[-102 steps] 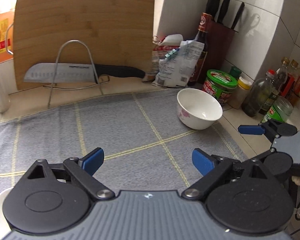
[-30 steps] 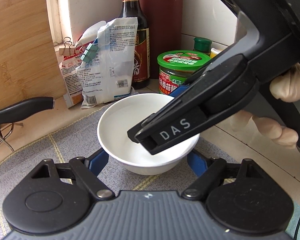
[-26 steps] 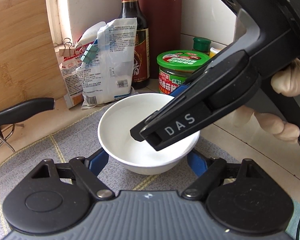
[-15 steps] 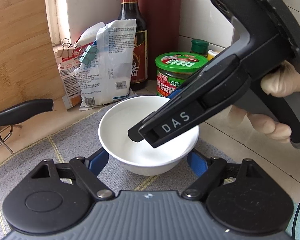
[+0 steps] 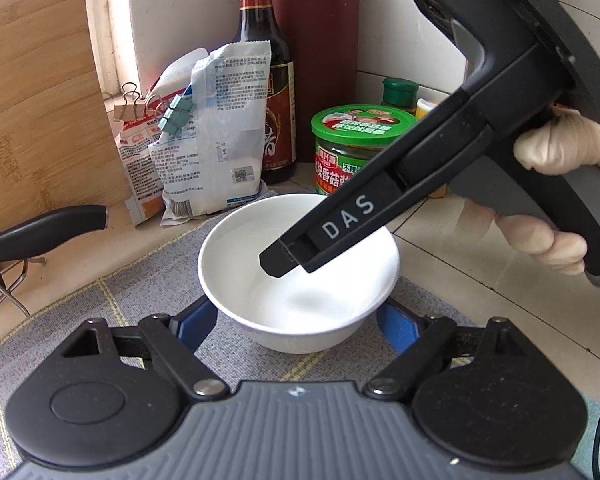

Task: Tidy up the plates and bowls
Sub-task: 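Lift the bowl with the right tool and carry it toward the plate stack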

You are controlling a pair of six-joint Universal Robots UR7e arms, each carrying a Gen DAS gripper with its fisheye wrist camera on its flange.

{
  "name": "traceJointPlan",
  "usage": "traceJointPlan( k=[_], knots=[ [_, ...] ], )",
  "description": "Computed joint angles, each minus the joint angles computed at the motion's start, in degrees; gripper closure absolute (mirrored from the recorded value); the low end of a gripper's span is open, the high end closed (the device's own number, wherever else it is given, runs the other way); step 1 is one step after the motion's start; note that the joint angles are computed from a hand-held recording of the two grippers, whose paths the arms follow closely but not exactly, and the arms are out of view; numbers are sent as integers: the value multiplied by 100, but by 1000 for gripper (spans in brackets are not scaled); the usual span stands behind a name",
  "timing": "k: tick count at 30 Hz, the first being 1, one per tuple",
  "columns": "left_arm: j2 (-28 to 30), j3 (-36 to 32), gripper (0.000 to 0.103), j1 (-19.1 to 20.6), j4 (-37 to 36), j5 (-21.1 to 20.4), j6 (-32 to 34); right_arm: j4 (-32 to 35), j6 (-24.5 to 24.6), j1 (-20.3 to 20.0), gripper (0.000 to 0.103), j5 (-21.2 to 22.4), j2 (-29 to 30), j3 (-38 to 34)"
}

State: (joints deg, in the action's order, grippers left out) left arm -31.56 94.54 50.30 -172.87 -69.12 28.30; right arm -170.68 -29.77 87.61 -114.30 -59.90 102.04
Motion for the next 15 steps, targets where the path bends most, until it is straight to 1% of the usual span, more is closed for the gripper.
traceJointPlan(
  k=[9,15],
  knots=[
    [-64,46,15,-34,131,101,18,-20,-52,47,44,-51,1,16],
    [-229,187,15,-81,303,186,-30,-17,-95,97,44,-54,-69,125]
  ],
)
